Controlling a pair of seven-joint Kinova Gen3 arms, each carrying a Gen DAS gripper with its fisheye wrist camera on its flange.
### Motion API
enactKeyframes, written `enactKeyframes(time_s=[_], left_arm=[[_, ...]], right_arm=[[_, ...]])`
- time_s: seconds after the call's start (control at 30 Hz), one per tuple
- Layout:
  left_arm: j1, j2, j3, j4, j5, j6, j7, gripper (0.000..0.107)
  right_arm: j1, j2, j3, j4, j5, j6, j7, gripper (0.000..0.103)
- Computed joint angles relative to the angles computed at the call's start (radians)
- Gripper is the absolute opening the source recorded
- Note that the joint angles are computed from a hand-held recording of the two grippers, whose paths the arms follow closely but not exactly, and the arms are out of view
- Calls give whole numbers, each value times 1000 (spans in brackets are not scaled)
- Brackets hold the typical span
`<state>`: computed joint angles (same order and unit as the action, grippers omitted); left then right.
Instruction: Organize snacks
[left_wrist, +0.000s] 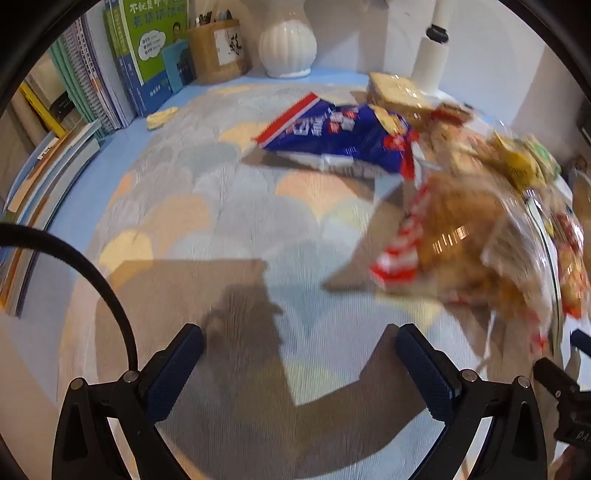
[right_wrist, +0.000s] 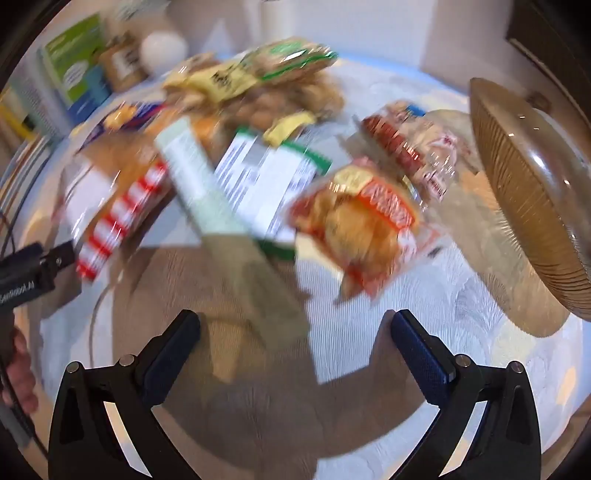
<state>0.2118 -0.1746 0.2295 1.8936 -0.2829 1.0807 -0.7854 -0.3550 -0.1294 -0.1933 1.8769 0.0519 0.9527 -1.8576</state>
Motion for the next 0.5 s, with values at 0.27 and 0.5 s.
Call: enactKeyframes(time_s=[0.27, 0.5], left_arm=[[-2, -123, 45, -17, 74, 180, 92, 102], [-27, -226, 199, -123, 13, 333, 166, 102]], right_arm=[[10, -160, 32, 47, -83, 162, 144, 103], [58, -312, -82, -53, -16, 243, 129, 103]])
